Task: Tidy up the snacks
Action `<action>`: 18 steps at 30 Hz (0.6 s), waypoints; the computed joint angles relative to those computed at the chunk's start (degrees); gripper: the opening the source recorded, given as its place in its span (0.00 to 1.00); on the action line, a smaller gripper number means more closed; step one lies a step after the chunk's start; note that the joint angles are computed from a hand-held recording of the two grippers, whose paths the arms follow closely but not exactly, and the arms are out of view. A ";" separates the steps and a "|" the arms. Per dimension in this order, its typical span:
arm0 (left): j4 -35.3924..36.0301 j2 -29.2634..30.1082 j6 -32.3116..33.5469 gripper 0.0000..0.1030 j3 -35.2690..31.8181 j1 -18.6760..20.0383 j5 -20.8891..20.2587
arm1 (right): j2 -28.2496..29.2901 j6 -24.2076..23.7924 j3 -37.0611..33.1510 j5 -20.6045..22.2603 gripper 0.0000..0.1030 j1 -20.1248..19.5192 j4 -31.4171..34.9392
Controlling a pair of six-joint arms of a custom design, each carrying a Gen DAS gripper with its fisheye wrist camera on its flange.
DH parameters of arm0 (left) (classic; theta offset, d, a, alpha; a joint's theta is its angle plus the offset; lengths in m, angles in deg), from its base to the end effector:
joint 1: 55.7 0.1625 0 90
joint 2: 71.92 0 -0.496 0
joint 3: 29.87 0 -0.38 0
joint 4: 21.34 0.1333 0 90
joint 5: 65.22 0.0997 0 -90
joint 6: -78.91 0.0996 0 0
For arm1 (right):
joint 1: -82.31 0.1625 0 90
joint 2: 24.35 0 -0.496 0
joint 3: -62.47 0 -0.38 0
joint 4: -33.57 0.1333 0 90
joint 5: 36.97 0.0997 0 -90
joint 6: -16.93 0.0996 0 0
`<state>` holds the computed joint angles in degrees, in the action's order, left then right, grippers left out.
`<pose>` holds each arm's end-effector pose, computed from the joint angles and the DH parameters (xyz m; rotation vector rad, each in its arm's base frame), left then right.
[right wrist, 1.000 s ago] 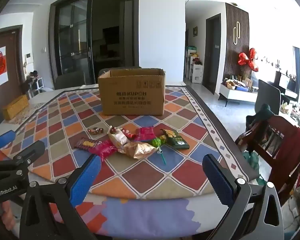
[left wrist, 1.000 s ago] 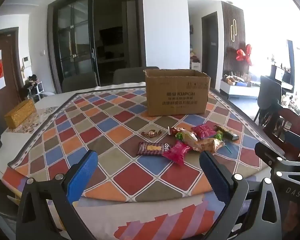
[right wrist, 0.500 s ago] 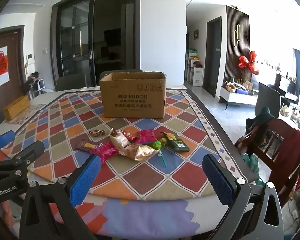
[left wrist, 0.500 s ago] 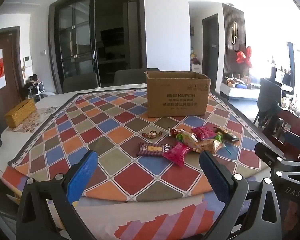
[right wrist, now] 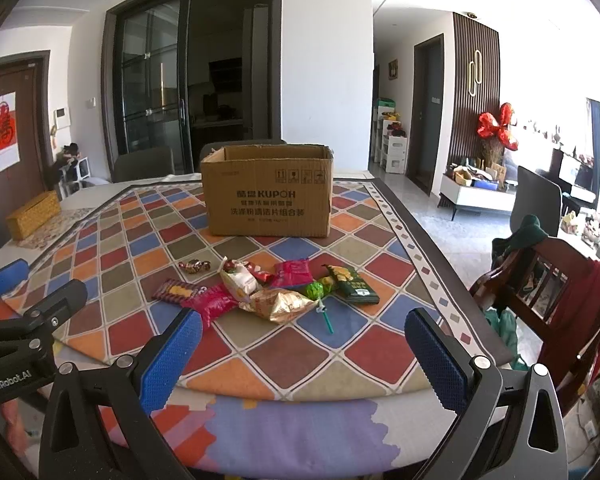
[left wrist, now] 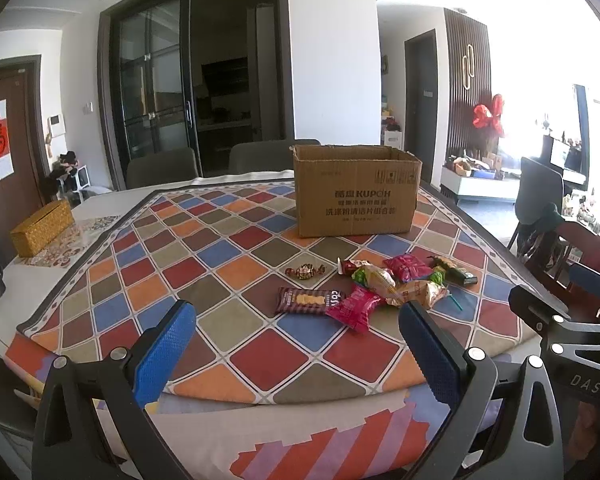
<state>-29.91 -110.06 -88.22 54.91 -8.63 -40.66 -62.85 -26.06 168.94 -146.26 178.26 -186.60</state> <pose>-0.2598 -0.6080 0.0885 0.3708 1.9956 -1.2338 0.1683 -0.6464 0.1634 0.7199 -2.1371 1.1621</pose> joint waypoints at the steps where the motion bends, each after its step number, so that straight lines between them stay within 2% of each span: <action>1: 0.03 0.06 -0.05 1.00 -0.03 -0.04 -0.06 | 0.00 0.00 -0.01 -0.03 1.00 0.01 0.04; 18: -0.35 0.02 0.23 1.00 0.11 -0.16 -0.23 | -0.25 -0.04 0.42 -0.09 1.00 0.19 -0.36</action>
<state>-30.27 -110.05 -87.99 55.02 -8.79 -40.88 -63.10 -26.10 169.35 -146.34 178.45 -186.96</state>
